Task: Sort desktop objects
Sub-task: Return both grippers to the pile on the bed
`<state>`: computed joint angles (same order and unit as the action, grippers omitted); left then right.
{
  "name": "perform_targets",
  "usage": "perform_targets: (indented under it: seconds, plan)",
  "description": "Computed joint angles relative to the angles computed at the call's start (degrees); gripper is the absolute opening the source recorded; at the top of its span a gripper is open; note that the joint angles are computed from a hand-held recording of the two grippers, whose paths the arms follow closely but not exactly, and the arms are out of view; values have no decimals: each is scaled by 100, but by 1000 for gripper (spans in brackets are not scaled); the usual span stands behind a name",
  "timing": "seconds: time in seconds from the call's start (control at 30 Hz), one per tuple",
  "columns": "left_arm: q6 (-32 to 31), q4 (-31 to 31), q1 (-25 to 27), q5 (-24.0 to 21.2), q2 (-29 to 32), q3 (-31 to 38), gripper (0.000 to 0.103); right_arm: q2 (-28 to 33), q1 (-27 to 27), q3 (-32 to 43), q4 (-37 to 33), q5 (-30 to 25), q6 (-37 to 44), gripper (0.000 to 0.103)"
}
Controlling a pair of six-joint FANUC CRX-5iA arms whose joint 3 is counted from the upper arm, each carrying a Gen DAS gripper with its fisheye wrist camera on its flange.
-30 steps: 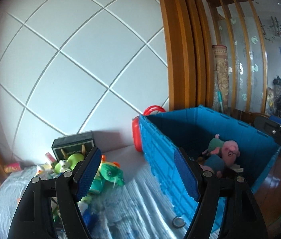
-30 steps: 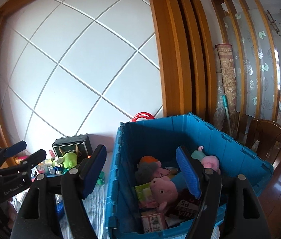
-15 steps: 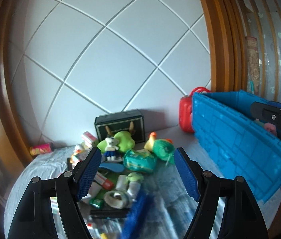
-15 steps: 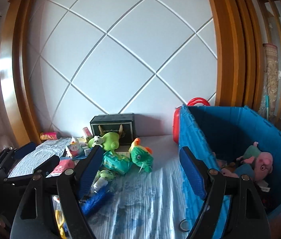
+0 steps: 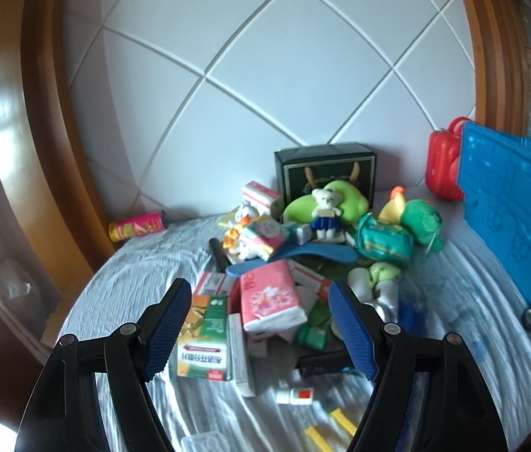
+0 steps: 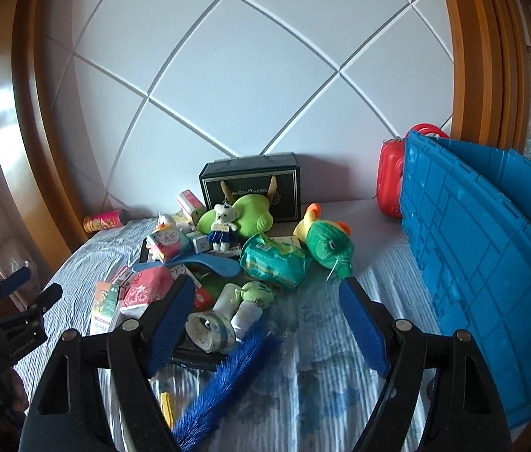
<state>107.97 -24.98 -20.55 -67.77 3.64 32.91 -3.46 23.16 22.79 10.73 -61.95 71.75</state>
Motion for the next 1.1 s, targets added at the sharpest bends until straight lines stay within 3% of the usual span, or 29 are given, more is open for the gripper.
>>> perform_targets:
  seconds: [0.13,0.37,0.63,0.83,0.97,1.1]
  plan:
    - [72,16,241,-36,-63,-280,75,304,60,183,-245,-78,230,79]
    - [467,-163,309,-514,46,-242,75,896,-183,711,-1051,-248,1020,79]
    - [777,-161,257,-501,268,-258,75,1345,-611,1142,-1622,-480,1630,79]
    - [149,559,563,-354,921,146,76,1461,-644,1118,-1717,-680,1647,79]
    - [-617,1773,1027,-363,1570,581,75,1530,-636,1188,-1623,-710,1468,79]
    - [-970,2384,1269,-666,2231,1208,75,1537,-648,1181,-1543,-671,1307,79]
